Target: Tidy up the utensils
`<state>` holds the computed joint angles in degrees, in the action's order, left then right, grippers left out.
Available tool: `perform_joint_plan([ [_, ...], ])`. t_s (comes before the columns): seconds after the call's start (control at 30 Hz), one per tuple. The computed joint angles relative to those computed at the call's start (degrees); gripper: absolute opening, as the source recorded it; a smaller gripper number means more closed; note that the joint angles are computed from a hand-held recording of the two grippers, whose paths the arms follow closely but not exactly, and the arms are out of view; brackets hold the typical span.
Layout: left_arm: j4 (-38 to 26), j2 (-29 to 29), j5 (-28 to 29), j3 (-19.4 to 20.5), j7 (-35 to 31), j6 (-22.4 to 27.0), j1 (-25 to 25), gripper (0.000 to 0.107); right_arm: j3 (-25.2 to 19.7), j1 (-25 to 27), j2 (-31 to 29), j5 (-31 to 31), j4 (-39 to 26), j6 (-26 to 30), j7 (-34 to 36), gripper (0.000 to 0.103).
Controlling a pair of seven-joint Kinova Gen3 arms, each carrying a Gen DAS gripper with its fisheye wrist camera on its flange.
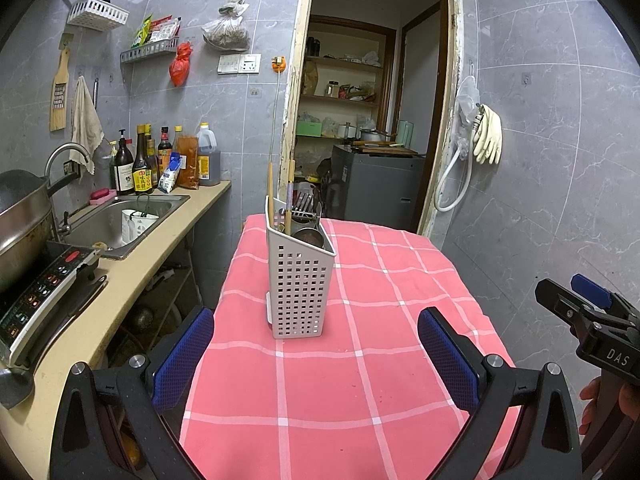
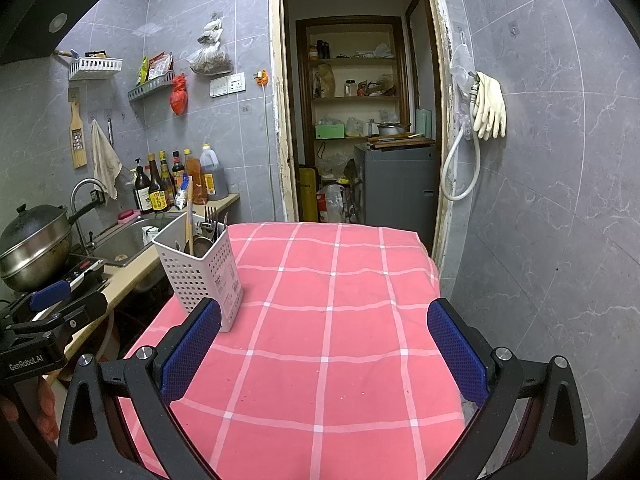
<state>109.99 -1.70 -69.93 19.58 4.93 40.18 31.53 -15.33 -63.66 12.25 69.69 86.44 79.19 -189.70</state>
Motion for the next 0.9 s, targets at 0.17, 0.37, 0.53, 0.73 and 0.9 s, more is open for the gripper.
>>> perform_joint_plan([
  [0.17, 0.0, 0.0, 0.0, 0.0, 0.0, -0.1, 0.0, 0.102, 0.0, -0.1, 0.0, 0.0, 0.1, 0.1, -0.1, 0.101],
  [0.37, -0.1, 0.1, 0.1, 0.0, -0.1, 0.0, 0.1, 0.102, 0.0, 0.0, 0.0, 0.0, 0.1, 0.0, -0.1, 0.101],
  [0.53, 0.0, -0.1, 0.5, -0.2, -0.6, -0.5, -0.1, 0.102, 0.0, 0.1, -0.1, -0.1, 0.0, -0.1, 0.0, 0.101],
  [0.73, 0.0, -0.1, 0.5, 0.0, -0.7, -0.5, -0.3, 0.102, 0.0, 0.1, 0.0, -0.2, 0.1, -0.2, 0.0, 0.101],
  [0.9, 0.0, -0.2, 0.6, 0.0, -0.7, -0.4, -0.3, 0.102, 0.0, 0.1, 0.0, -0.4, 0.5, -0.4, -0.7, 0.101],
])
